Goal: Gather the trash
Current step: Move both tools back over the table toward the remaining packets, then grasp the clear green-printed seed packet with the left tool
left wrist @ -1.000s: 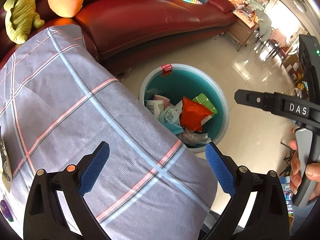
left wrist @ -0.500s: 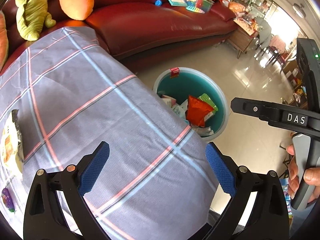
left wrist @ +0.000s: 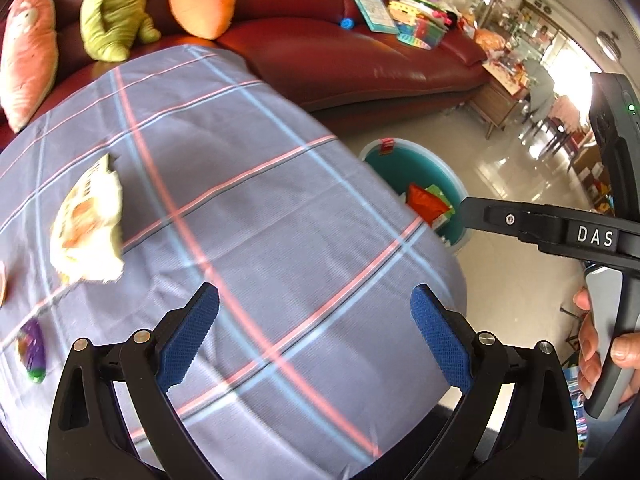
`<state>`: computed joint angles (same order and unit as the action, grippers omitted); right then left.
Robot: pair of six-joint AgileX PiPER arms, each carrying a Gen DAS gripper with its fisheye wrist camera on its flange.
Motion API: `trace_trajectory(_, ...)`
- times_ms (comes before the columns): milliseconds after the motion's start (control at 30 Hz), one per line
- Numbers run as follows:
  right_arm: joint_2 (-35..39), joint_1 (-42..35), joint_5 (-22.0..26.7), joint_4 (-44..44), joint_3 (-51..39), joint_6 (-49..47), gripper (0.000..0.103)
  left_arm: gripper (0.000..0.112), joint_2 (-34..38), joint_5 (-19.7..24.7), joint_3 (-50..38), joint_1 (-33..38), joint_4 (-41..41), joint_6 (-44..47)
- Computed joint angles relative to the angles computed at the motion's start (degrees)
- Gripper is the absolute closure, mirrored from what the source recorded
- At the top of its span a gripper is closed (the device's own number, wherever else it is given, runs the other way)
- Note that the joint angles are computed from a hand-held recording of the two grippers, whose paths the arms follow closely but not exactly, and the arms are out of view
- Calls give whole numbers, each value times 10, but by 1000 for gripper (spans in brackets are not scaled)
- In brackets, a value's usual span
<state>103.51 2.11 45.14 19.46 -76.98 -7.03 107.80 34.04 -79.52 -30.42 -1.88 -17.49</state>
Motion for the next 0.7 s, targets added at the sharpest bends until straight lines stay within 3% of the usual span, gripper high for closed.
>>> trace_trajectory(233, -18, 104, -11, -20, 33, 49, 22, 16, -129, -48, 176, 47, 13, 14)
trace_trajectory(400, -8, 185, -5, -46, 19, 89, 22, 16, -226, -63, 294, 119, -55, 105)
trace_trajectory(567, 15, 261, 15, -56, -11, 108, 22, 16, -313, -42, 379, 197, -96, 213)
trace_trajectory(700, 29, 298, 22, -61, -25, 115, 22, 16, -373, -3, 431, 284, -166, 366)
